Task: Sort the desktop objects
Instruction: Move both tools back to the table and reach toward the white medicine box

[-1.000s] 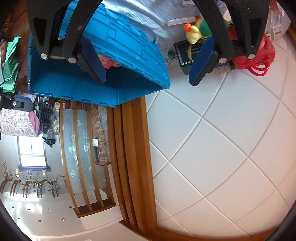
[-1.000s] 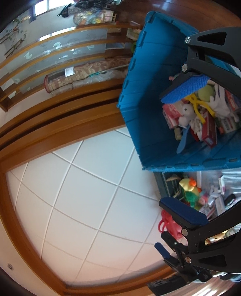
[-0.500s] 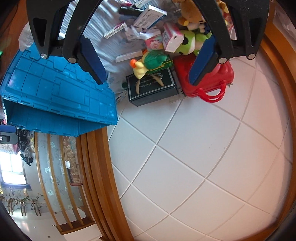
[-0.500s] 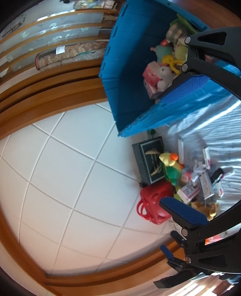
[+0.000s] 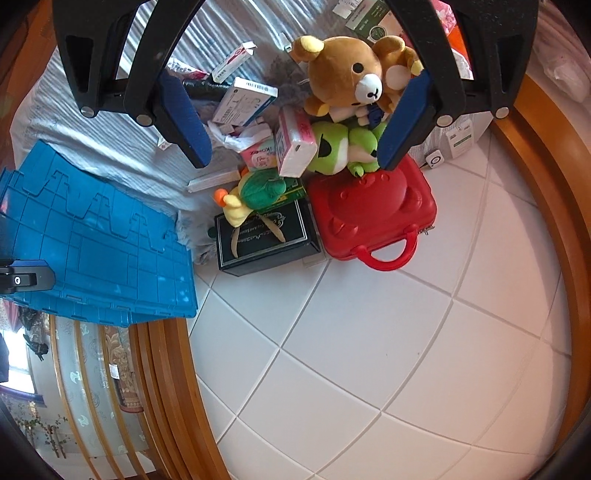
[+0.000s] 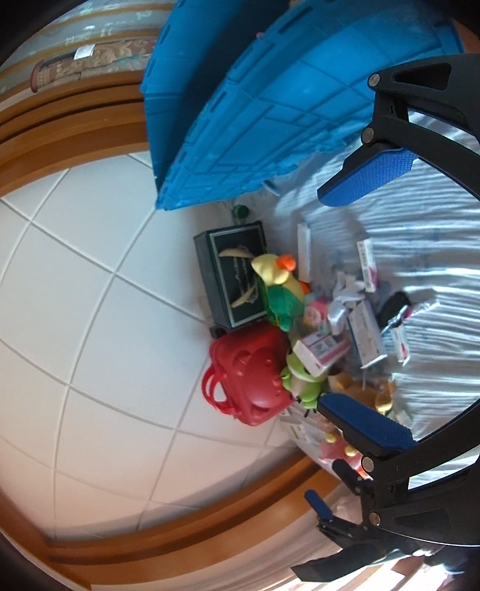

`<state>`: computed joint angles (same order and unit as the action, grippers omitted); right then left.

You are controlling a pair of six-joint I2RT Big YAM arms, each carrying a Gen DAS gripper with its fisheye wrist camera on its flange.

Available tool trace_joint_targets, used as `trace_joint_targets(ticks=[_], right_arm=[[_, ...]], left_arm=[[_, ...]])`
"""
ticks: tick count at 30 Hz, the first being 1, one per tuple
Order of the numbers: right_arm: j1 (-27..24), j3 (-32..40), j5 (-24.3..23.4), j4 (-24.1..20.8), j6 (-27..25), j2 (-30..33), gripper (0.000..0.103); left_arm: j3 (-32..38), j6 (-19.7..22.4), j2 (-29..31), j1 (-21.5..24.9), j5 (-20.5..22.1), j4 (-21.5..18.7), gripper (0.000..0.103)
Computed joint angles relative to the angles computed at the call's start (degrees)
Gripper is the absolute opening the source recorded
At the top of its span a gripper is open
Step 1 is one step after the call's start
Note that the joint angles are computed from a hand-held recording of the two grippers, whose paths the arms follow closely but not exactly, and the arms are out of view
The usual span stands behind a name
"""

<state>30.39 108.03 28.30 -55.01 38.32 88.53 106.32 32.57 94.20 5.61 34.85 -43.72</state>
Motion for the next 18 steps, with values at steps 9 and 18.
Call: trace_joint_targets(ticks=[9,18], right_arm=[[-4.91,-2.35,-12.99,0.67,-0.71,5.65,0.103],[-10.00,-0.91,-21.71,-1.02,-2.13,11.77,0.103]], left_arm=[[-1.78,6.05,3.29,-2.19,-2.72,-4.43,0.092],[7.51,14.07,13.33,-7.34,-8.18,-14.10,0.092]])
